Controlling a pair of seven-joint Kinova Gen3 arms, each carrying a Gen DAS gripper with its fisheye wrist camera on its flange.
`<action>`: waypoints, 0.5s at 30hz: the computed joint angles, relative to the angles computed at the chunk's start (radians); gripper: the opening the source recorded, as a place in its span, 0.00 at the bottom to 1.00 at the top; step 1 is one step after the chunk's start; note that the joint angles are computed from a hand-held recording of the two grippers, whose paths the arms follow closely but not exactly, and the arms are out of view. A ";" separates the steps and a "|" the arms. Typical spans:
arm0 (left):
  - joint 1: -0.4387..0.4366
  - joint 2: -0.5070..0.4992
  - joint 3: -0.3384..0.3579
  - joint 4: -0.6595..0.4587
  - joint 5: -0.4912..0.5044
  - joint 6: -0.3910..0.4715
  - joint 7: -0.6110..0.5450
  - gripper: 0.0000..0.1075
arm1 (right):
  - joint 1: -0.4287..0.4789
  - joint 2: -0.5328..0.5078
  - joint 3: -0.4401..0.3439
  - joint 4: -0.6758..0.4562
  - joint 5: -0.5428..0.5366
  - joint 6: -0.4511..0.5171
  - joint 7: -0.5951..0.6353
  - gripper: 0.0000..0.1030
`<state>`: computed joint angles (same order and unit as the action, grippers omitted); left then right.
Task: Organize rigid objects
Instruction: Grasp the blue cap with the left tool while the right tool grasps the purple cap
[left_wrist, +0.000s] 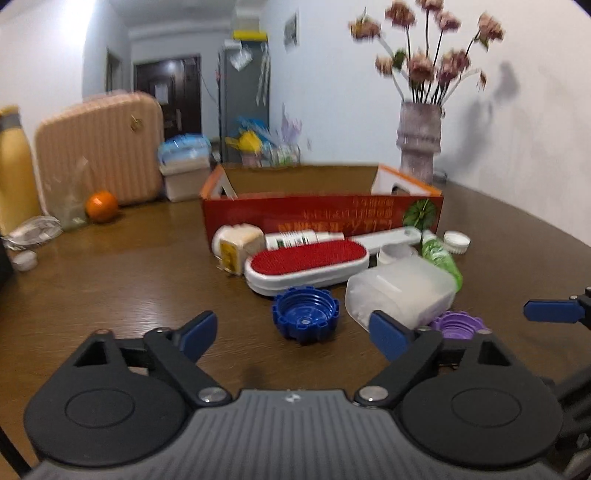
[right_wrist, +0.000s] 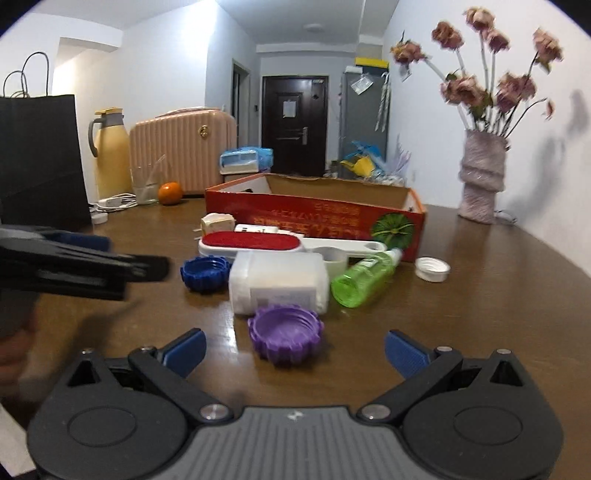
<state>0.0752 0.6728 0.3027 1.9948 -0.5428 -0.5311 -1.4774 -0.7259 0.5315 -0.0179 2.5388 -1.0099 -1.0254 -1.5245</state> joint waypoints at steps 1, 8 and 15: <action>0.015 0.012 -0.004 -0.036 -0.022 0.041 0.031 0.76 | 0.046 -0.008 -0.017 -0.008 0.041 0.015 0.000 1.00; -0.019 0.083 0.113 -0.188 -0.052 0.260 0.013 0.59 | 0.190 -0.040 0.009 -0.081 0.194 0.205 0.031 1.00; -0.011 0.073 0.097 -0.154 0.047 0.202 -0.070 0.50 | 0.164 -0.016 0.039 -0.078 0.213 0.195 -0.007 0.52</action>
